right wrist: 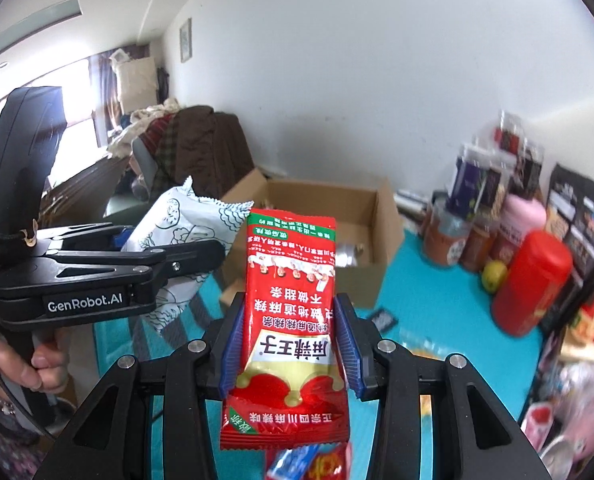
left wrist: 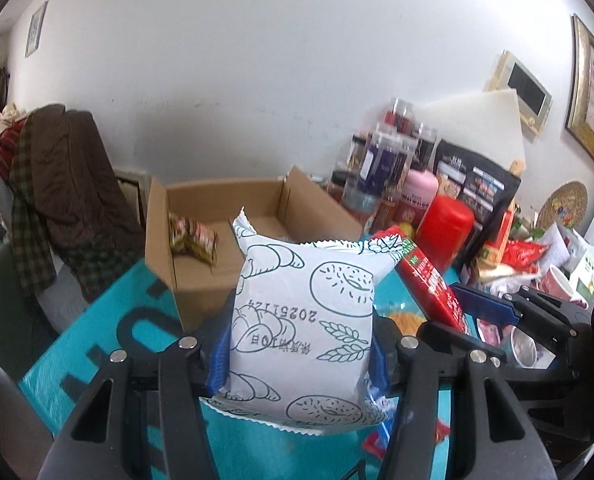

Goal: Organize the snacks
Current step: 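Lift and carry the white pouch and red packet over the box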

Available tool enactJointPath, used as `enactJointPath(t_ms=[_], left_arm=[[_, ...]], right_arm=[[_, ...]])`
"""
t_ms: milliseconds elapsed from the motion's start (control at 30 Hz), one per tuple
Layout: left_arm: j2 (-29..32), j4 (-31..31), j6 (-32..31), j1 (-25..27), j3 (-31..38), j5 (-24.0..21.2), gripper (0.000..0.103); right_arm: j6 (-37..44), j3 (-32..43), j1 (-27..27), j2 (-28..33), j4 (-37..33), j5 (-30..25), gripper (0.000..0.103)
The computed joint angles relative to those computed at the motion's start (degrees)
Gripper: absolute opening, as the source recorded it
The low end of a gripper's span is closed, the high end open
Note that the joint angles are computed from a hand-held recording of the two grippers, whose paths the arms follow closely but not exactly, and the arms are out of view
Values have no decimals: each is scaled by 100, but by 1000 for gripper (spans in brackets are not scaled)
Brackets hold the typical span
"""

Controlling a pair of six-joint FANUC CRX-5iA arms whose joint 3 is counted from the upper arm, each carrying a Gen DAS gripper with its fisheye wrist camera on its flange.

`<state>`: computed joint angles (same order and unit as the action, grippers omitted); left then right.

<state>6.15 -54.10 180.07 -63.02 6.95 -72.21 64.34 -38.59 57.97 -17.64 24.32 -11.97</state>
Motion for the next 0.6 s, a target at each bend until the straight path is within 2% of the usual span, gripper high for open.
enactJointPath(t_ms=[100,200,600], left_arm=[[-54,-108,-123,94,30,44,54],[-94,-222,-239,203,70,75,54],[-244,-492,-717,906,108,487,54]], right_arm=[[250,226,-57,157,-146,61,42],[240,415,-135,355,-3,207,42],[1421,1691,-347,1357,-860,223,42]])
